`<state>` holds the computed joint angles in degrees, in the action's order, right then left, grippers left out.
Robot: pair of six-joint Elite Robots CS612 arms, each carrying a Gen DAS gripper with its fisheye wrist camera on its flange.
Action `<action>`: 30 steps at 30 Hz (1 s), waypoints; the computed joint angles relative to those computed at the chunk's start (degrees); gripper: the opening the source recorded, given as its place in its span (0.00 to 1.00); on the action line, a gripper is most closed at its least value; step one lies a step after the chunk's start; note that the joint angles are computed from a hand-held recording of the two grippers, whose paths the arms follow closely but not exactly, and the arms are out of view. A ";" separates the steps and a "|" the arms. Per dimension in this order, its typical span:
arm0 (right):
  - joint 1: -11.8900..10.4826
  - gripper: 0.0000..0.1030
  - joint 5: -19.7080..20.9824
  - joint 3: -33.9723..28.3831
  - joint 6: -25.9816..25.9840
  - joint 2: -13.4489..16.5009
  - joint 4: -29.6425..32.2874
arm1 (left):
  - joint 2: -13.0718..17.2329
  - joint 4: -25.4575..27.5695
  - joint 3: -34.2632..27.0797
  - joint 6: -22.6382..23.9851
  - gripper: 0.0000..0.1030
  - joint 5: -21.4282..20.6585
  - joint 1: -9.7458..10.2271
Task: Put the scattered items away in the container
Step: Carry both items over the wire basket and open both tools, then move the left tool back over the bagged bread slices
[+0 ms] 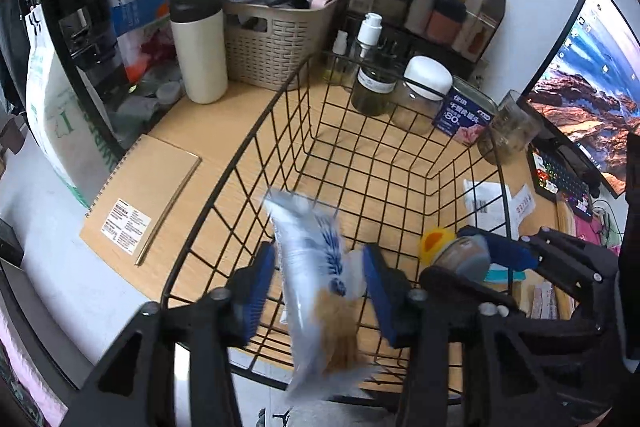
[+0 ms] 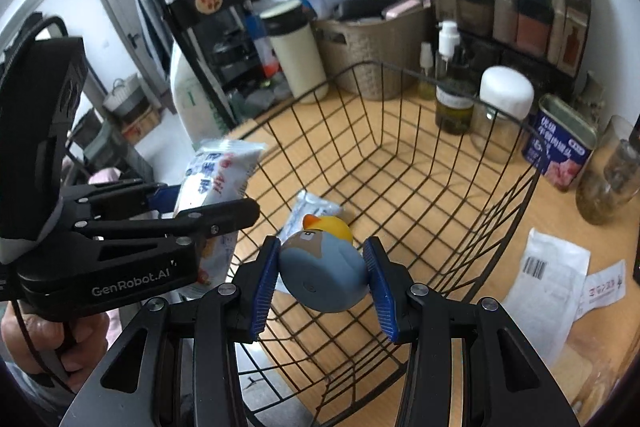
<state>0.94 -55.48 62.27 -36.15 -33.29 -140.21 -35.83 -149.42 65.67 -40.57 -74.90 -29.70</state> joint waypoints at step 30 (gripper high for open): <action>-11.35 0.49 -4.88 11.01 17.42 -6.87 -20.90 | 4.91 1.57 -13.27 11.48 0.61 -1.56 -5.06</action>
<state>-10.42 -60.36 73.28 -18.73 -40.15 -161.11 -30.92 -147.85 52.40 -29.09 -76.45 -34.76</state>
